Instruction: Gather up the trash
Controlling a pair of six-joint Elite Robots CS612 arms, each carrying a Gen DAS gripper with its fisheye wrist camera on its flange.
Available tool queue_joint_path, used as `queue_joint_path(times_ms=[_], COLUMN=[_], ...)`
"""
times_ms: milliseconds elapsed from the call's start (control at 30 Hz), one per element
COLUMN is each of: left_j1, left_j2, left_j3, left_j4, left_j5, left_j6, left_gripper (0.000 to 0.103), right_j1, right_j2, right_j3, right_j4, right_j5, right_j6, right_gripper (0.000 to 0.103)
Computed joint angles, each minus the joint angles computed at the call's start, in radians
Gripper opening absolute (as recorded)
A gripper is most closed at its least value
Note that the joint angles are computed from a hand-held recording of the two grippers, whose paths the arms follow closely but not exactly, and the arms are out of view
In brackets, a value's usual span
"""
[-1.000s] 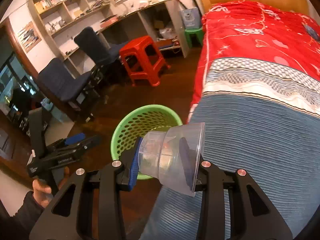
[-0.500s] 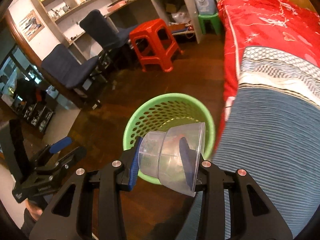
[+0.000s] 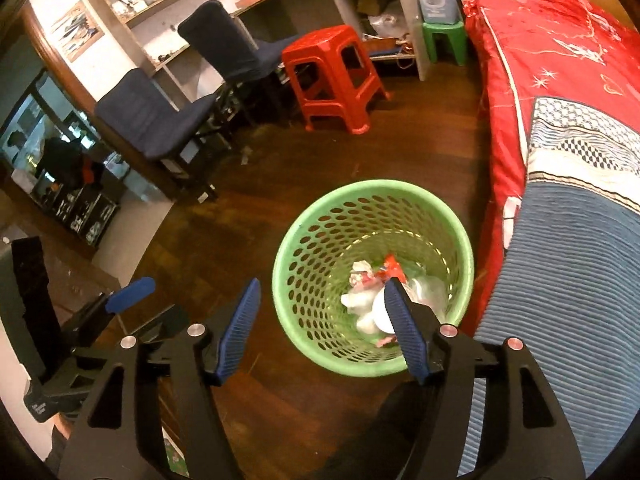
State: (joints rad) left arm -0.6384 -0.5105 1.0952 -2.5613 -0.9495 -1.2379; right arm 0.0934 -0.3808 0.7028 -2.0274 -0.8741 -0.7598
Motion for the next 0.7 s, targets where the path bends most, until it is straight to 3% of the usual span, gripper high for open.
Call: queue_joint_path(times_ms=[333,700], left_j1=[-0.007,-0.027], left_j2=[0.003,-0.009], left_j3=[-0.013,-0.022], left_j4=[0.000,0.024], left_j5=[0.009,0.034], left_j6=[0.021,0.008], left_gripper=[0.095,0.095], right_j1=[-0.024,-0.056], right_j2=[-0.026,-0.111], right_j3=[0.038,0.216], right_j4=[-0.046,-0.291], right_j5=[0.017,-0.024], right_j6=[0.018,0.029], right_gripper=[0.067,0.077])
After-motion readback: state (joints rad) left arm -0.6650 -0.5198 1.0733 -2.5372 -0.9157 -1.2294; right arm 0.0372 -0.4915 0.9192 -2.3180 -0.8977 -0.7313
